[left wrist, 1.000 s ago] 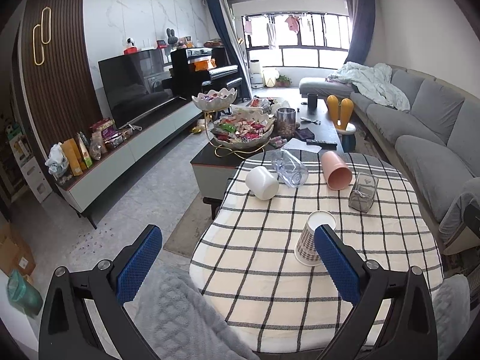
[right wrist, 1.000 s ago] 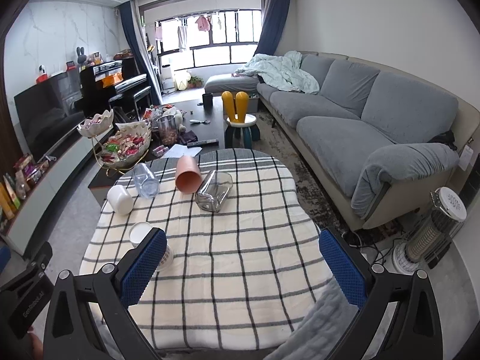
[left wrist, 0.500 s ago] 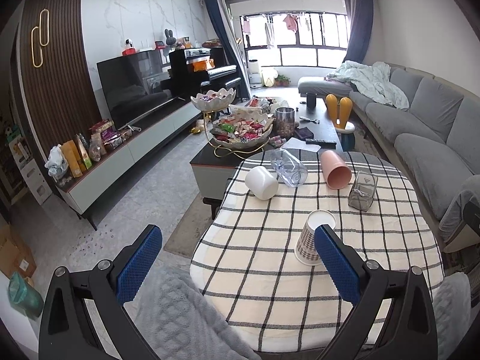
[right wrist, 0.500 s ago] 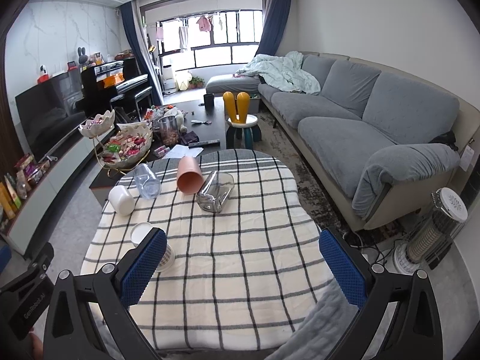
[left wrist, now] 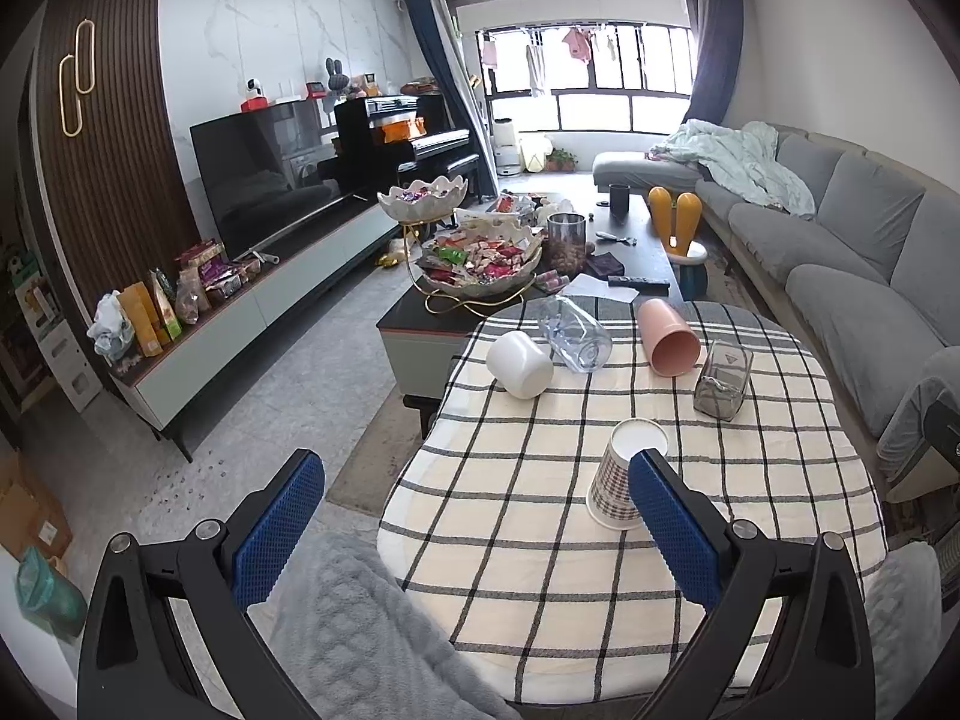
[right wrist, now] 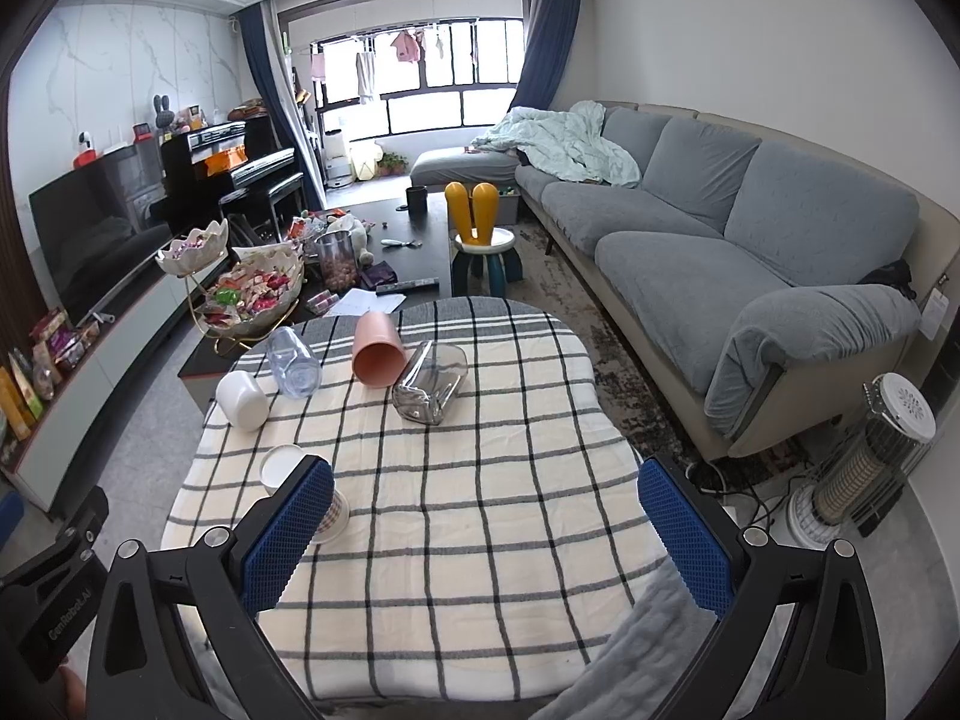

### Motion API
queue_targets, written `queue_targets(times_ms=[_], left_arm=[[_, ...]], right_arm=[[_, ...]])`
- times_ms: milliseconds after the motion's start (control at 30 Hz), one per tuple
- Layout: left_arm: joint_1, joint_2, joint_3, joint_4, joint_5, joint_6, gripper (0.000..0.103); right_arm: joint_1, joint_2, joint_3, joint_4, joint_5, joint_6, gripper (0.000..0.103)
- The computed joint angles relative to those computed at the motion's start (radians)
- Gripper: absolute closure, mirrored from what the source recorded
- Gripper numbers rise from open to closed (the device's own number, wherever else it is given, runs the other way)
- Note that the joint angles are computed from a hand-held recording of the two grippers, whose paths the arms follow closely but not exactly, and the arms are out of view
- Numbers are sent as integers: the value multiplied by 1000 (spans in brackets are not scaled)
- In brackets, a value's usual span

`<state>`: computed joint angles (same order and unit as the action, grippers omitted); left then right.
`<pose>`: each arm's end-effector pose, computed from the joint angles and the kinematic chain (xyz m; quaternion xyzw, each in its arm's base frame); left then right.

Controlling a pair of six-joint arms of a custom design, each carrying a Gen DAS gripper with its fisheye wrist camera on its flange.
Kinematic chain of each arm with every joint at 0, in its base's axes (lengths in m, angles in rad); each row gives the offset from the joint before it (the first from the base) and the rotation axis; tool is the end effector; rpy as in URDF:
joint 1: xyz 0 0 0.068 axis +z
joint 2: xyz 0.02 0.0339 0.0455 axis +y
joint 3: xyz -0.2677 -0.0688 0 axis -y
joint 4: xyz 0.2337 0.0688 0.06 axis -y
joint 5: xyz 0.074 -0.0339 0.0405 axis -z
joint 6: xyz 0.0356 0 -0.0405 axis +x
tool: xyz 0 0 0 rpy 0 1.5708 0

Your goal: Flip cup upside down

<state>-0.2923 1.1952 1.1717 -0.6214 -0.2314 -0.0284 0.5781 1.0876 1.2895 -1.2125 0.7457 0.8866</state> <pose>0.2357 -0.0624 0.3517 0.0658 0.8878 0.0311 0.4544 0.1520 0.0703 0.3714 0.2370 0.8689 -0.0882 0.4255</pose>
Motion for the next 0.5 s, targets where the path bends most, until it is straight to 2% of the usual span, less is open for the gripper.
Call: queue_targets(times_ms=[500], left_arm=[[-9,-5,-2,-1,1,9,0]], right_arm=[[-2,-1,-1,2,-1,-3,1]])
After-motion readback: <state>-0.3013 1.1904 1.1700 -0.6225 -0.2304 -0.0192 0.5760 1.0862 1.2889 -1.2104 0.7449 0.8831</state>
